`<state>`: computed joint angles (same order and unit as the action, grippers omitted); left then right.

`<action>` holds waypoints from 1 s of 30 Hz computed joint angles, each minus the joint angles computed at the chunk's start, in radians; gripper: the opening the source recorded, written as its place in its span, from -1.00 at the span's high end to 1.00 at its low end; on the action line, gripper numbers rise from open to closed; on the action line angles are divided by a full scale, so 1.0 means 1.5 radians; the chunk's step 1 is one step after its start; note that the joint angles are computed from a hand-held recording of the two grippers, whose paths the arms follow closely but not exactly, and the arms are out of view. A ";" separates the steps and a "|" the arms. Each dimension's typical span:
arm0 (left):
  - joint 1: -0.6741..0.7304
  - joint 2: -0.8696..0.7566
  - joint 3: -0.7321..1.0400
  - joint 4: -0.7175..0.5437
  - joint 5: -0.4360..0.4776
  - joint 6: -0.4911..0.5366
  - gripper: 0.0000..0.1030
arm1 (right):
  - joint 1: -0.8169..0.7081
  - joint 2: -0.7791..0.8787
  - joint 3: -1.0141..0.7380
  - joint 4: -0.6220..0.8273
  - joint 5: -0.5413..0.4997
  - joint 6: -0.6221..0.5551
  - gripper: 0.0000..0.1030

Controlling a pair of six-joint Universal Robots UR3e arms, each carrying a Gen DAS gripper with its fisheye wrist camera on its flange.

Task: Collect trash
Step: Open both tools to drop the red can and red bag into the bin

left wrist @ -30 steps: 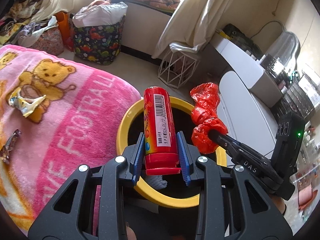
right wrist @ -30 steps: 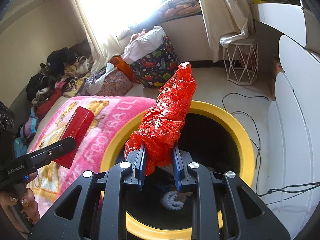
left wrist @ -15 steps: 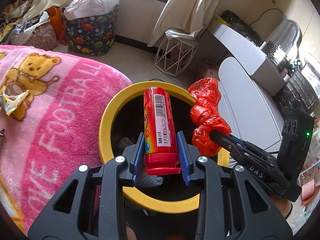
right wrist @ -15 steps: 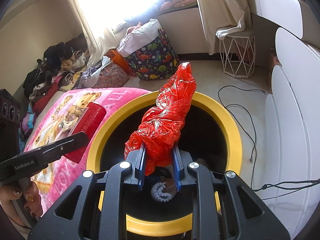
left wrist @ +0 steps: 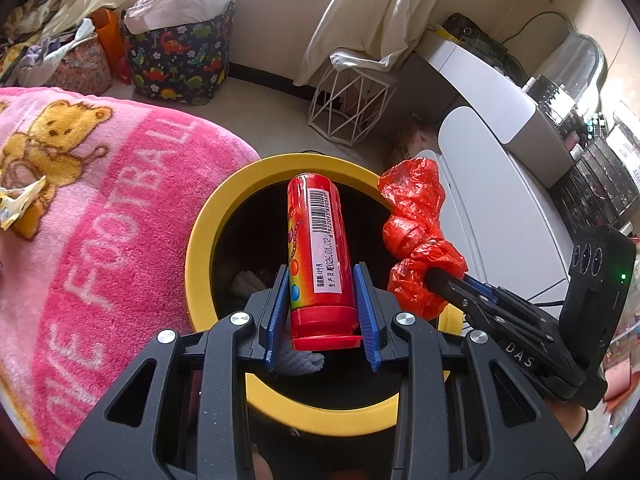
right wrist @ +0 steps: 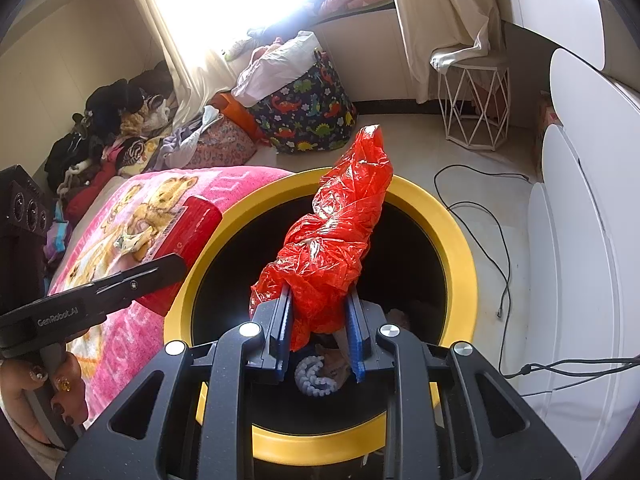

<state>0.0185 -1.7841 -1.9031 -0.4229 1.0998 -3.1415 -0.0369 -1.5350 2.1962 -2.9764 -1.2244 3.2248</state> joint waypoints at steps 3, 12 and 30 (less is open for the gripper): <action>0.001 -0.001 0.001 -0.003 -0.002 -0.002 0.51 | -0.001 -0.001 0.005 -0.002 -0.001 -0.003 0.53; 0.012 0.008 -0.019 0.014 -0.005 -0.013 -0.11 | -0.005 -0.002 0.017 -0.003 -0.005 0.000 0.18; 0.066 0.092 -0.084 0.030 -0.006 -0.015 -0.78 | 0.005 -0.042 0.024 -0.006 -0.030 0.028 -0.62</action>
<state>0.1174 -1.6459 -2.0293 -0.3777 1.0901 -3.1645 -0.0292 -1.5984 2.2327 -2.9858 -1.2688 3.2670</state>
